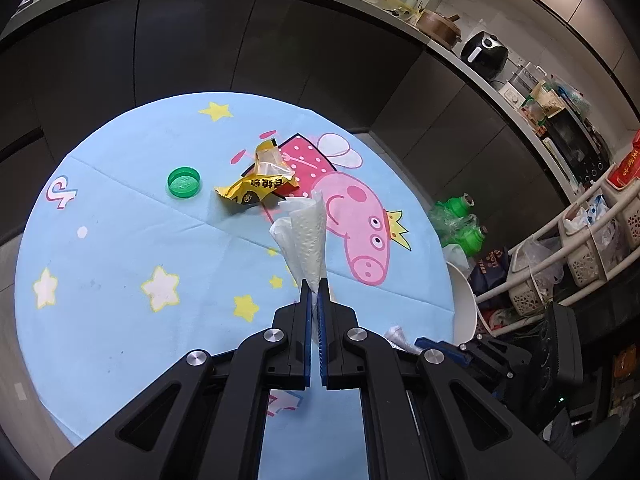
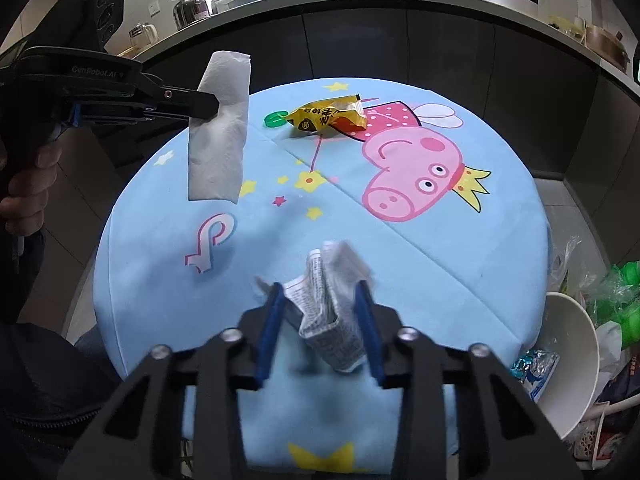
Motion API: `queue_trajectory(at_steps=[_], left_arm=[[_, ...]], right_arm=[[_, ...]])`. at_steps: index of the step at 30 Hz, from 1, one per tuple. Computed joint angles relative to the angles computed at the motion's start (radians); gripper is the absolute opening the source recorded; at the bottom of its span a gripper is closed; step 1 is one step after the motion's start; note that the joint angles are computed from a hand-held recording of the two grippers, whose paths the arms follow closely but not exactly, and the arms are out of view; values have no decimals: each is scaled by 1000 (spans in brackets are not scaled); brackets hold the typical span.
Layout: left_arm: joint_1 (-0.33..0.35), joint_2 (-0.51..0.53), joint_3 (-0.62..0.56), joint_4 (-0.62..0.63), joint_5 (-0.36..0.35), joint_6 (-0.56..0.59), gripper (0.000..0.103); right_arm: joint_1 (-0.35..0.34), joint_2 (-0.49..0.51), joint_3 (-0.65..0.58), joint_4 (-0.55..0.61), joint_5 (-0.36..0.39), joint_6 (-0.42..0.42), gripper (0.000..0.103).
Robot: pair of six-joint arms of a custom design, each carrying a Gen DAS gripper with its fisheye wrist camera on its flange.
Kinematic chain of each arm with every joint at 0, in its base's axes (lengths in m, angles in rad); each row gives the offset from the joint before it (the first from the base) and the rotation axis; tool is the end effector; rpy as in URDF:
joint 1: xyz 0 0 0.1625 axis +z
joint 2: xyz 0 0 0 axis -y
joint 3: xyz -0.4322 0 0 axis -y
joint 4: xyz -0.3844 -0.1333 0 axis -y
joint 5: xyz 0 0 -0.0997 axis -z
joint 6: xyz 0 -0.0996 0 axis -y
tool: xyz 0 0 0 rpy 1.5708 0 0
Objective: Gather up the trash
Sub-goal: 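Grasp the crumpled receipt paper with the right tool, then carry the tissue and receipt over the white bin and open both tools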
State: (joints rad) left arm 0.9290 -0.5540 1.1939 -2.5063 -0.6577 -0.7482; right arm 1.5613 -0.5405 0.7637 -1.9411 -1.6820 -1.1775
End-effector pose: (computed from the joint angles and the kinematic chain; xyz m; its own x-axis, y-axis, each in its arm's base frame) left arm -0.3024 -0.7590 0.1311 -0.8496 -0.3885 -0.3567 -0.0073 0.6849 -0.7286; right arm 0.1141 -0.8597 0.2165 -0.3895 -0.9038 0.1775 -0.9142 0.4028 0.0452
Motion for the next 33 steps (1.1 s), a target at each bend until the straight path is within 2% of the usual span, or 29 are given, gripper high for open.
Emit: queue_trajectory(at_steps=[3, 8, 18, 27, 33], left_arm=[[0, 5, -7, 2, -3, 6, 3], [-4, 20, -30, 4, -8, 35, 3], [-19, 87, -143, 32, -30, 132, 3], [-30, 197, -340, 111, -64, 235, 3], [-32, 311, -550, 207, -89, 297, 3]], right_arm=[[-2, -24, 38, -27, 23, 21, 14], [-6, -87, 136, -151, 66, 69, 11], [-26, -127, 154, -257, 123, 221, 10], [-53, -125, 114, -315, 140, 284, 10], [-78, -120, 71, -328, 146, 321, 10]])
